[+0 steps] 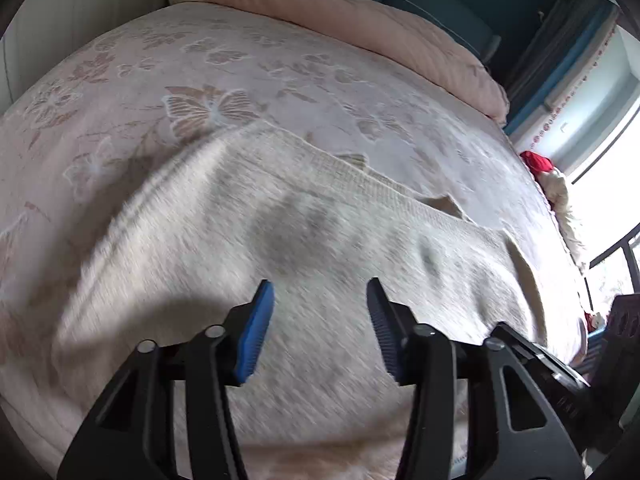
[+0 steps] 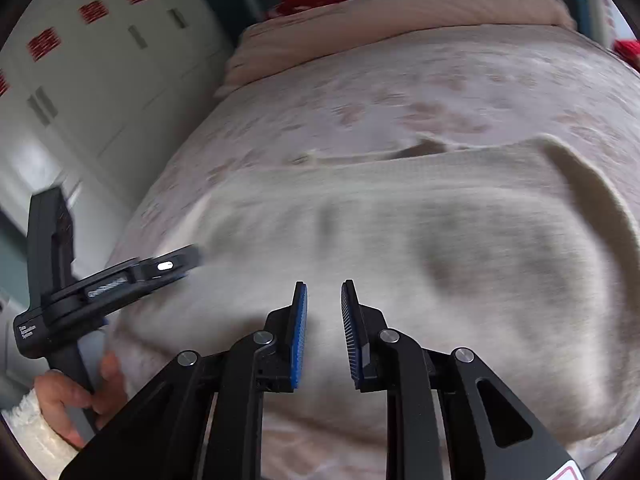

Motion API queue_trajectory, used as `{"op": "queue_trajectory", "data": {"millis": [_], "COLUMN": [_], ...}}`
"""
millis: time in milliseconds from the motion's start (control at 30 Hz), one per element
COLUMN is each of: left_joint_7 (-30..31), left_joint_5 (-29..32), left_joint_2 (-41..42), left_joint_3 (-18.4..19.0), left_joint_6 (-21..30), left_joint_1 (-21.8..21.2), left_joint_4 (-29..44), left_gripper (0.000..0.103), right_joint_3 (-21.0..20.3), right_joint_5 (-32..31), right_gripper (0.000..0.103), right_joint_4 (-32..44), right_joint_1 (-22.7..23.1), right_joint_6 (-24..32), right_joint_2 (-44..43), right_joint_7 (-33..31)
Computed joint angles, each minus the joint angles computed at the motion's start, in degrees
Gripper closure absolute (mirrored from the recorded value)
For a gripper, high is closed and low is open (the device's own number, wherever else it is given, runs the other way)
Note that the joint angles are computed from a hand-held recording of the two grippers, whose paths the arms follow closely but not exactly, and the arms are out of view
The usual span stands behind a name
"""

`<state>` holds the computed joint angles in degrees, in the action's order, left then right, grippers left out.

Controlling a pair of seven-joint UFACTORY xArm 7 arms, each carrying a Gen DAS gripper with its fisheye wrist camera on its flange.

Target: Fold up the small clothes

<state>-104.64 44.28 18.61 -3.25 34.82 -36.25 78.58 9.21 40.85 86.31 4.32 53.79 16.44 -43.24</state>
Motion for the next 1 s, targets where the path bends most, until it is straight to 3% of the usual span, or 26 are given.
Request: {"op": "queue_trajectory", "data": {"millis": [67,133,200,267,333,400,500,533,600,667,767,867,900,1000], "left_joint_7": [4.92,8.65,4.39,4.17,4.26,2.0,-2.31,-4.38,-8.56,-7.05,0.17,2.98,2.21,1.71], "left_joint_5": [-1.71,-3.77,-0.51,1.12,2.26,3.85,3.4,3.6,6.02,6.43,2.55,-3.13,-3.84,-1.54], "left_joint_2": [2.41,3.55,0.27,-2.5,-3.94,-4.56,-6.0,-6.83,-8.11,-7.52,-3.98,-2.54,-3.07,-4.14], "left_joint_3": [-1.37,-2.61,-0.58,-1.12,-1.95,-2.58,-3.37,-3.63,-4.2,-4.91,-5.17,-4.54,-4.13,-3.58], "left_joint_6": [4.63,8.27,5.46,5.45,6.34,5.13,5.1,5.59,8.09,11.45,16.47,15.71,13.74,12.39], "left_joint_1": [-0.95,-0.95,-2.82,-2.42,-1.8,-1.3,-0.65,-0.68,-1.03,-0.43,0.8,2.3,2.69,2.28], "left_joint_4": [2.96,3.16,-2.91,-6.66,-8.67,-9.93,-10.37,-10.41,-9.69,-7.12,-2.01,-2.26,-3.98,-6.4], "left_gripper": [0.05,0.049,0.057,0.066,0.066,0.066,0.067,0.063,0.054,0.044,0.043,0.043,0.043,0.043], "right_joint_3": [-0.03,-0.35,-1.92,-3.96,-5.31,-7.18,-7.0,-6.77,-6.09,-4.89,-4.25,-8.23,-8.74,-3.23], "right_joint_5": [-3.61,-1.69,-1.31,-2.9,-1.61,-0.81,-1.48,-2.15,-3.51,-5.01,-11.43,-21.83,-22.61,-15.44], "right_gripper": [0.083,0.094,0.103,0.103,0.103,0.103,0.101,0.092,0.091,0.091,0.091,0.094,0.103,0.103], "right_joint_4": [-5.06,-7.38,-6.89,-7.78,-6.58,-4.47,-4.96,-4.84,-2.4,2.26,11.29,20.46,22.85,25.84], "right_joint_1": [2.03,0.51,-1.36,-3.11,-6.39,-8.79,-10.53,-10.42,-9.56,-8.0,-5.05,-2.24,-3.21,-11.25], "right_joint_6": [-4.08,-3.8,-0.47,-1.54,0.26,2.27,-1.8,-3.31,-4.46,-5.7,-5.66,-5.53,-5.04,-1.62], "right_joint_2": [-1.73,-2.43,-2.15,-2.46,-1.07,0.1,-2.34,-3.05,-2.61,0.0,7.31,16.35,18.94,21.71], "right_joint_7": [-1.87,-4.76,-3.21,-1.55,-0.3,6.54,7.97,7.36,6.88,7.2,11.56,21.21,23.52,26.78]}}
